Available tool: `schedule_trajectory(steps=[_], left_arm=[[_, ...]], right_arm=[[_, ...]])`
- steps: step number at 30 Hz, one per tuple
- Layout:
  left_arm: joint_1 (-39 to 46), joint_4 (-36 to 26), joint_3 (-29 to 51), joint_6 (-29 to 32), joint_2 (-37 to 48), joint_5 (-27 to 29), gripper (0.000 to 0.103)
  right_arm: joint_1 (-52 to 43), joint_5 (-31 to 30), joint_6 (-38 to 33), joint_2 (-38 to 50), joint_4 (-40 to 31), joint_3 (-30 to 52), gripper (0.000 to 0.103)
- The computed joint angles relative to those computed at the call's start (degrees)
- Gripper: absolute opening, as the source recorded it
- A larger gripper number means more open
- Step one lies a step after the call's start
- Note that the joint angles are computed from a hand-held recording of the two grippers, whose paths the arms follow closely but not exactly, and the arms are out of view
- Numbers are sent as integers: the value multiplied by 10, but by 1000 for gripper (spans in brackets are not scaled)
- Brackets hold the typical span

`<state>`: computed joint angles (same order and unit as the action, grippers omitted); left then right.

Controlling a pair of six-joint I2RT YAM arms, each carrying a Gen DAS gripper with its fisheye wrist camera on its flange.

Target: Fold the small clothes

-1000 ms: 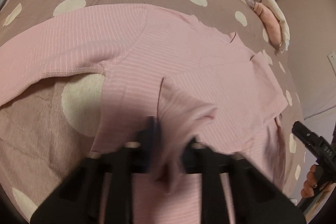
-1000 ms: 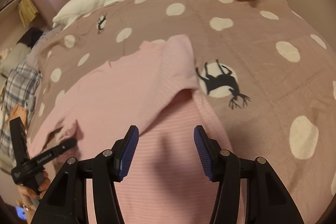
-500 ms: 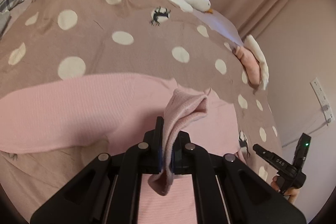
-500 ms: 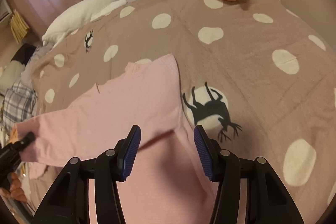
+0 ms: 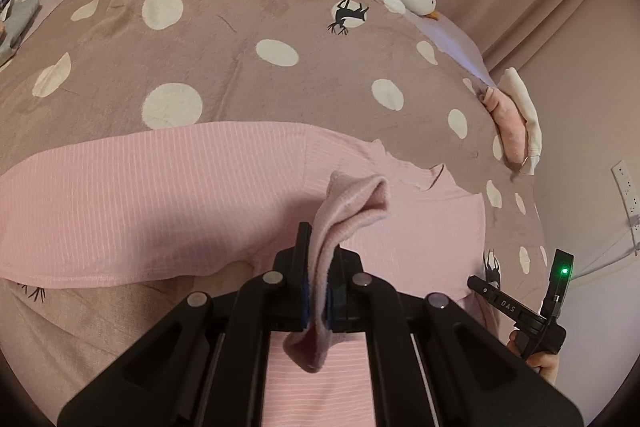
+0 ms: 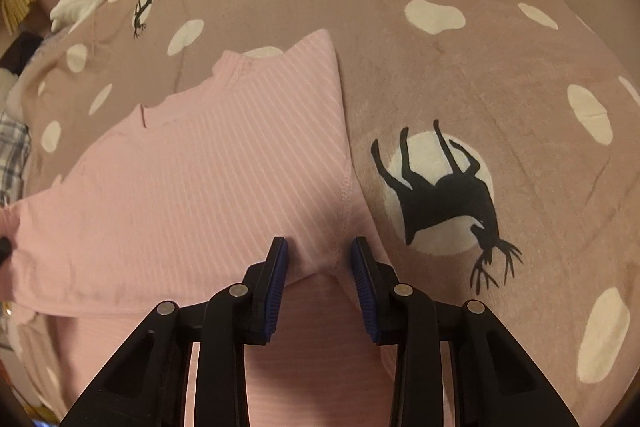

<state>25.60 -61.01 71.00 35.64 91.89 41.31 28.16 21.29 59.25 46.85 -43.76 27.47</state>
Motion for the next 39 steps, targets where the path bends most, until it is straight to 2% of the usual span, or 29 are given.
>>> schedule_trajectory(steps=[15, 22, 33, 39], left_arm=[[8, 48, -19, -5, 27, -43, 6], [7, 86, -40, -12, 43, -81, 7], [6, 123, -57, -29, 70, -114, 17], [10, 128, -58, -35, 83, -106, 17]], right_arm=[[8, 12, 6, 31, -1, 12, 35], [6, 12, 5, 24, -6, 10, 35], [11, 19, 7, 35, -5, 12, 35], [14, 23, 7, 38, -5, 13, 35]])
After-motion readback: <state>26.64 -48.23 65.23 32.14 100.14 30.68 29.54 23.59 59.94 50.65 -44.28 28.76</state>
